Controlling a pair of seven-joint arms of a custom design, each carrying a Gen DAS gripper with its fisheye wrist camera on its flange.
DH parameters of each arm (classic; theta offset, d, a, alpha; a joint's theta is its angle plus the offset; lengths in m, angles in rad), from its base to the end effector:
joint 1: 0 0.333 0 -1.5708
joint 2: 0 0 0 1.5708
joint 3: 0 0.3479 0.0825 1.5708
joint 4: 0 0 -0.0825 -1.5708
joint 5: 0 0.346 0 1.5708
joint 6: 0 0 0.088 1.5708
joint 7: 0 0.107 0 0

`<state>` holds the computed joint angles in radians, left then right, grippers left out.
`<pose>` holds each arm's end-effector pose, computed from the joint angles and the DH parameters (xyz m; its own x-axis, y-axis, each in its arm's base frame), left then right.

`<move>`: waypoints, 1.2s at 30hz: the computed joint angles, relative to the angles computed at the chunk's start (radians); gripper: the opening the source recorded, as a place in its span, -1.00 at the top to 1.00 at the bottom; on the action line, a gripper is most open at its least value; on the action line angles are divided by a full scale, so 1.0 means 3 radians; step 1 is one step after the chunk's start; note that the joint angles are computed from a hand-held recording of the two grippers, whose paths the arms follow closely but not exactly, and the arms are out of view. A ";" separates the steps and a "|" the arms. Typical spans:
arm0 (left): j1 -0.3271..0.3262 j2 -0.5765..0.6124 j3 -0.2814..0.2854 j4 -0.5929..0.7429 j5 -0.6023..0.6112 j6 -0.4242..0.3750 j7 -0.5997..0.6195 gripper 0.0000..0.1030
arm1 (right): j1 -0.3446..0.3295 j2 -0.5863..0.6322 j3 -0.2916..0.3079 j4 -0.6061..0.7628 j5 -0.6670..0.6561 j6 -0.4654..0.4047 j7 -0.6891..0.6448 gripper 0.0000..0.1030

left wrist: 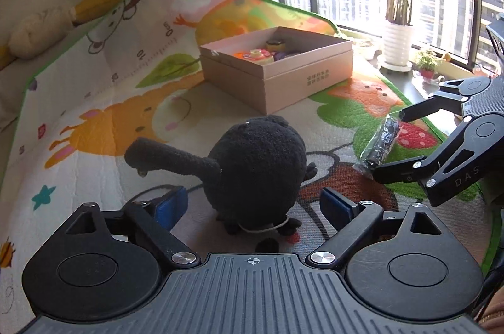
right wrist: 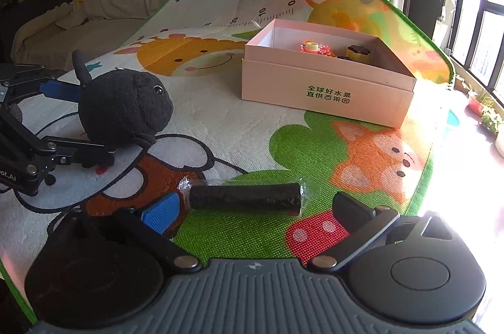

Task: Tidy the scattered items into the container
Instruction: 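Lift the black wrapped stick with the right tool while the left tool holds the plush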

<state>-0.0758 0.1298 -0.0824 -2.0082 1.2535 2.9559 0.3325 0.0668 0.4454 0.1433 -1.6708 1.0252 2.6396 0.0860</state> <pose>0.5597 -0.1512 0.5042 -0.0199 -0.9948 -0.1003 -0.5793 0.0933 -0.8098 0.6782 0.1055 0.4444 0.7499 -0.6609 0.0296 -0.4058 -0.4948 -0.7685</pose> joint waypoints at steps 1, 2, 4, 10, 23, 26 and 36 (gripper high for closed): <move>-0.0031 -0.0037 0.0003 -0.0005 0.0085 -0.0051 -0.0145 -0.89 | 0.0003 0.0003 -0.0005 0.0000 -0.0003 0.0009 0.0006 -1.00; -0.0059 -0.0079 -0.0010 -0.0009 0.0132 -0.0146 -0.0280 -0.89 | 0.0005 0.0007 -0.0008 0.0000 -0.0008 0.0012 0.0015 -1.00; -0.0089 -0.0141 -0.0061 -0.0006 0.0015 -0.0351 -0.0486 -0.92 | 0.0010 0.0016 -0.0018 0.0011 -0.0025 0.0011 0.0058 -1.00; -0.0097 0.0101 -0.0099 0.0245 -0.0609 -0.0420 -0.0687 -0.97 | 0.0011 0.0032 -0.0001 0.0017 -0.0056 0.0031 0.0075 -1.00; -0.0096 0.0708 -0.0023 0.0746 -0.0996 -0.0016 0.0317 -0.97 | 0.0016 0.0038 0.0015 0.0002 -0.0035 0.0094 0.0056 -1.00; 0.0004 0.0686 -0.0101 0.0648 -0.1322 0.0135 0.0734 -0.97 | 0.0018 0.0036 0.0018 -0.0006 -0.0021 0.0116 0.0059 -1.00; -0.0390 0.0152 0.0519 0.0088 -0.0053 0.0345 -0.1172 -1.00 | 0.0003 0.0055 0.0027 0.0039 -0.0084 -0.0002 0.0022 -1.00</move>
